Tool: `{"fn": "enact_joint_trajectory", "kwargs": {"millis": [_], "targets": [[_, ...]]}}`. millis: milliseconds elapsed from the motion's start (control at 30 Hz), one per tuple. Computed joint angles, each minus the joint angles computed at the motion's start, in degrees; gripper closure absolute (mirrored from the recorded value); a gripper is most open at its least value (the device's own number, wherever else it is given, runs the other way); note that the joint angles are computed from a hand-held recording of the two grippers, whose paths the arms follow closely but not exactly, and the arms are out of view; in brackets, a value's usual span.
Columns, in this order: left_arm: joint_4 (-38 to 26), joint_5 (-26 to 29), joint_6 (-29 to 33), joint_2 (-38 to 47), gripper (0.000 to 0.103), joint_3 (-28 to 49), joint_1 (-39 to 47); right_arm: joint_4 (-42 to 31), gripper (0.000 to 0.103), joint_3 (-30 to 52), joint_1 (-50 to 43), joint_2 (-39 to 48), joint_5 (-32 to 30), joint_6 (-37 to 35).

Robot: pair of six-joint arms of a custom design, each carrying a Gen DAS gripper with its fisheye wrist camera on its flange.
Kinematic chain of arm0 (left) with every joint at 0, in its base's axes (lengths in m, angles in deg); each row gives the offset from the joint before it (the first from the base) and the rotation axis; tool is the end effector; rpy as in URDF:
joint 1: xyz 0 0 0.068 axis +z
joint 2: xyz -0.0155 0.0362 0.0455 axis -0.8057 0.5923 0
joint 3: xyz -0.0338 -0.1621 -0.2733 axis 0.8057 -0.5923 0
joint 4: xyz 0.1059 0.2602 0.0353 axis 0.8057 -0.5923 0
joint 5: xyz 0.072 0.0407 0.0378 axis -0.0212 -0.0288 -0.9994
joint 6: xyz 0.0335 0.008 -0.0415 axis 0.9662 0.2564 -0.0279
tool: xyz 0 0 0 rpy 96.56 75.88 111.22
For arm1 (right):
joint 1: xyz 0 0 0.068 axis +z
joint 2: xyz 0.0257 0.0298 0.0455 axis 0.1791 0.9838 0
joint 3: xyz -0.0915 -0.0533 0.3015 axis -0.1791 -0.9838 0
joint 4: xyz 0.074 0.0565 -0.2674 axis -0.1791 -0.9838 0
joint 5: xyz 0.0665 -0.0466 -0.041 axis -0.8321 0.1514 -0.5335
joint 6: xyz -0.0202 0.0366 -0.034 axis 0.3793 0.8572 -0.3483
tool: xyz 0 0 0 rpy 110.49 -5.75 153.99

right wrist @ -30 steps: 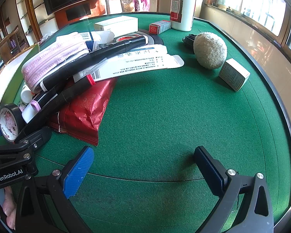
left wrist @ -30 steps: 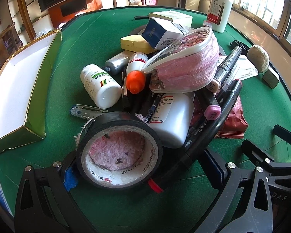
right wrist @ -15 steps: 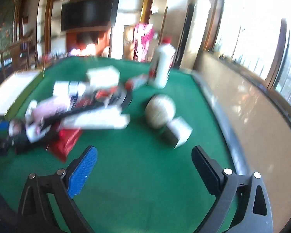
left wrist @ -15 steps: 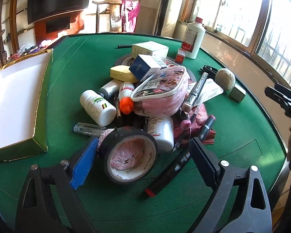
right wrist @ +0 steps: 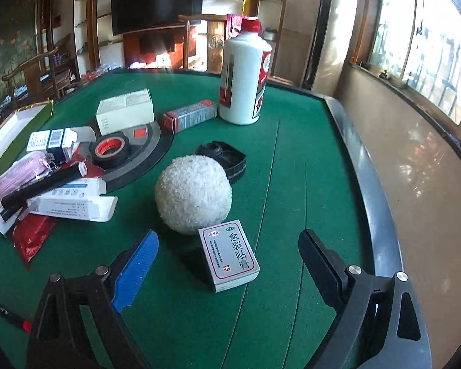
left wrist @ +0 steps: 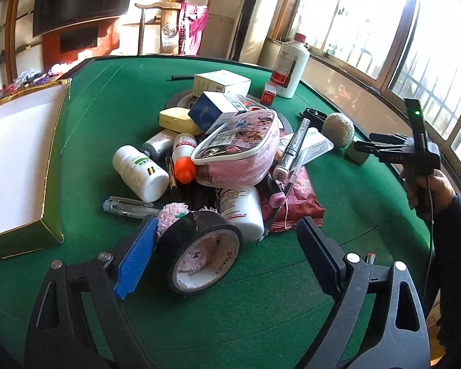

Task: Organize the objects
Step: 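Grasp the white medicine box with the right gripper while the left gripper lifts the tape roll, then carry the tape roll and white box toward the white tray with both grippers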

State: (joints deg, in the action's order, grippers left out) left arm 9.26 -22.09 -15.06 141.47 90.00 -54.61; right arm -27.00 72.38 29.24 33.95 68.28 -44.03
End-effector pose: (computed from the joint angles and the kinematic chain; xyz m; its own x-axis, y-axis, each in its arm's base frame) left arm 0.2421 -0.0141 0.1545 -0.6968 0.0156 -0.7171 0.2246 0.9542 -0.1975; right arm 0.3908 0.1322 0.1588 -0.6667 -0.2876 -0.6876 -0.3322 0.9405 -0.0713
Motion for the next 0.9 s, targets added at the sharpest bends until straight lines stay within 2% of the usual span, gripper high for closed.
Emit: {"fn": "enact_joint_trajectory", "kwargs": {"millis": [67, 100, 133, 200, 267, 400, 500, 600, 700, 767, 900], "targets": [[-2.0, 0.5, 3.1, -2.8, 0.012, -0.8, -1.3, -0.2, 0.038, 0.7, 0.9, 1.9, 3.9, -0.6], [-3.3, 2.3, 4.7, -4.8, 0.012, -1.3, -1.6, -2.6, 0.070, 2.1, 0.3, 3.3, 2.0, -0.5], [-5.3, 4.7, 6.1, -6.6, 0.012, -1.4, -1.5, -4.3, 0.070, 3.0, -0.7, 4.4, -1.4, 0.7], [-10.1, 9.1, 9.8, -10.2, 0.012, -1.3, -1.7, -1.5, 0.070, 0.6, -1.6, 3.6, -5.1, 1.0], [-13.5, 11.3, 13.6, -13.4, 0.012, -1.3, -3.0, -1.0, 0.070, -1.3, -1.1, 1.8, -4.9, 0.6], [-15.2, 5.8, 14.1, -14.0, 0.012, -0.4, -7.0, 1.5, 0.070, -4.9, 0.0, -2.7, -5.1, 1.7], [-17.6, 3.7, 13.1, -14.5, 0.012, 0.2, -5.1, 1.5, 0.070, -5.5, 1.1, -4.7, -4.8, 1.8], [-19.2, 2.6, 13.7, -14.6, 0.012, 0.4, -1.8, 1.8, 0.070, -5.3, 2.5, -4.7, -4.4, 1.8], [-20.8, 5.0, 13.9, -11.5, 0.012, 1.3, 1.0, 2.4, 0.070, -5.7, 3.1, -5.0, -5.7, 2.1], [-20.3, 3.5, 13.8, -10.5, 0.012, 1.1, -1.5, 2.5, 0.070, -5.4, 3.5, -4.7, -6.6, 2.3], [-18.3, -3.4, 11.5, -6.1, 0.012, 1.7, -8.1, 3.2, 0.070, -5.8, 4.3, -4.6, -7.1, 2.3]]}}
